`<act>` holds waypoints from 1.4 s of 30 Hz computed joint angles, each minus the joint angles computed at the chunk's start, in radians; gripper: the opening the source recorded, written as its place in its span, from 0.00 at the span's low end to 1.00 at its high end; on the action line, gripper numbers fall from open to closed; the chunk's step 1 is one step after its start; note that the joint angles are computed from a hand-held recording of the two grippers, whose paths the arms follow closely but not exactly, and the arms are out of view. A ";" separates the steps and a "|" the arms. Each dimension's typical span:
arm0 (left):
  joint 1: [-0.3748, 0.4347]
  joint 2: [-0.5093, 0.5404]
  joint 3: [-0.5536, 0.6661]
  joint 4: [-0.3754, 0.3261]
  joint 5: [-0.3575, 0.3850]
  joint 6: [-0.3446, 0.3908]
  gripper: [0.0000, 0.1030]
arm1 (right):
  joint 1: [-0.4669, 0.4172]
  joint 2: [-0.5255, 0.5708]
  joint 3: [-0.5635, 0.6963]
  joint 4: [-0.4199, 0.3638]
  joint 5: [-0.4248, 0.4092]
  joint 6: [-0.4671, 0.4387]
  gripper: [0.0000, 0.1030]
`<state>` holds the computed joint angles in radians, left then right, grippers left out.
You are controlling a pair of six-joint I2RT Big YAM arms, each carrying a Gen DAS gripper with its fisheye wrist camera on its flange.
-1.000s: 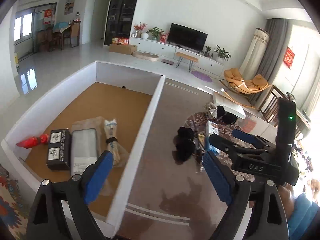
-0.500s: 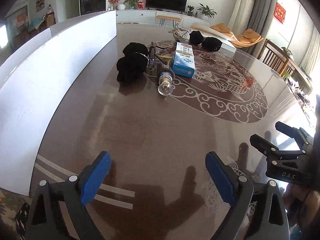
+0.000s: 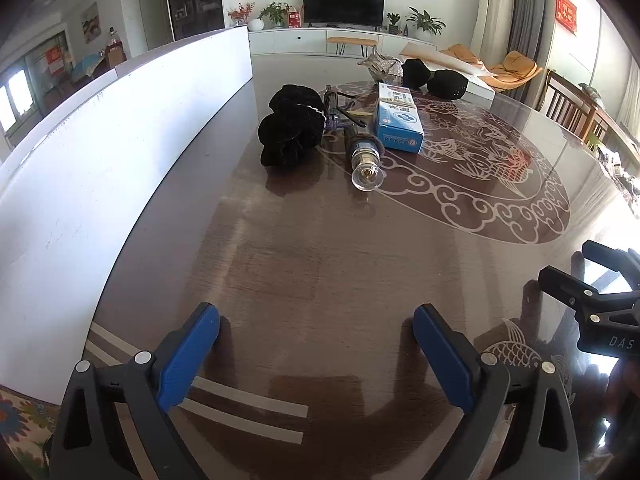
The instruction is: Organize objects
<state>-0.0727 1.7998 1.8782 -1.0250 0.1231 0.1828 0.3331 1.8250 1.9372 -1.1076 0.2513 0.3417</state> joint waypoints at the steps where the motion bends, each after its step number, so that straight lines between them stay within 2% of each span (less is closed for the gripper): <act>1: 0.001 0.001 0.000 -0.001 0.004 -0.003 1.00 | 0.000 0.000 0.000 0.000 0.000 0.000 1.00; 22: 0.002 -0.015 -0.031 0.039 0.011 0.007 1.00 | 0.000 0.000 0.000 0.000 0.000 0.000 1.00; 42: 0.002 -0.015 -0.031 0.040 0.013 0.008 1.00 | 0.000 0.000 0.000 0.000 0.000 0.000 1.00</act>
